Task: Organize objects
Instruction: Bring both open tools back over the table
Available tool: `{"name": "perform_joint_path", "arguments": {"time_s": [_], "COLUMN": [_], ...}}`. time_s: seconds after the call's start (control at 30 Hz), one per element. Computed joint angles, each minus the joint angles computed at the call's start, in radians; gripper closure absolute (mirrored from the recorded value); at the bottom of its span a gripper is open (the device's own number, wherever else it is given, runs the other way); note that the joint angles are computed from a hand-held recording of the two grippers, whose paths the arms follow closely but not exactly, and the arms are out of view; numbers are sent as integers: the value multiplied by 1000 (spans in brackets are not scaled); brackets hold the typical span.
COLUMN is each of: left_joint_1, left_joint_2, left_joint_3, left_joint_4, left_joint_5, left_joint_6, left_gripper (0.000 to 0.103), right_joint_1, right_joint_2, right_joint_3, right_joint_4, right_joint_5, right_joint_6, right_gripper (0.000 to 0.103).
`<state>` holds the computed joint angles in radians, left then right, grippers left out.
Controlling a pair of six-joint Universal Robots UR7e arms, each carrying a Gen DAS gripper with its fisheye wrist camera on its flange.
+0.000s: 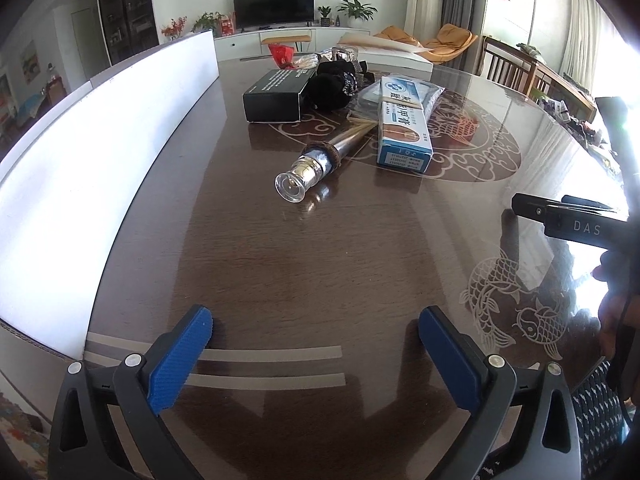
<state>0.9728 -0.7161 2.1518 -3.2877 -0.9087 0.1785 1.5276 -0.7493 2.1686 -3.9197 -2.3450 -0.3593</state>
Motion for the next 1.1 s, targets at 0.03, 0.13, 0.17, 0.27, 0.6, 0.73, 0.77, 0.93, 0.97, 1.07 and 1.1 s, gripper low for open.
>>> {"name": "perform_joint_path", "arguments": {"time_s": [0.03,0.13,0.17,0.27,0.6,0.73,0.77,0.93,0.97,1.07,1.1], "left_joint_1": [0,-1,-2,-2,-3,-3,0,32,39,61,66], "left_joint_2": [1,2,2,2,2,-2,-6,-24,-28,-30,-30], "left_joint_3": [0,2,3,3,5,5,5,-6,-12,-30,-33], "left_joint_4": [-3,-9,-10,-10,-13,-5,-1,-4,-3,-20,-27], "left_joint_5": [0,1,2,1,1,-2,-8,-5,5,33,39], "left_joint_6": [0,1,1,2,2,8,18,41,34,22,21], "left_gripper": [0,0,0,0,0,0,0,0,0,0,0], "right_joint_1": [0,0,0,0,0,0,0,0,0,0,0], "right_joint_2": [0,0,-1,-1,-1,-1,-1,-1,-1,-1,-1], "right_joint_3": [0,0,0,0,0,0,0,1,1,1,1], "right_joint_4": [1,1,1,1,1,1,1,0,0,0,1], "right_joint_5": [0,0,0,0,0,0,0,0,0,0,1], "right_joint_6": [0,1,0,0,1,1,1,0,0,0,1], "right_gripper": [0,0,0,0,0,0,0,0,0,0,0]}}
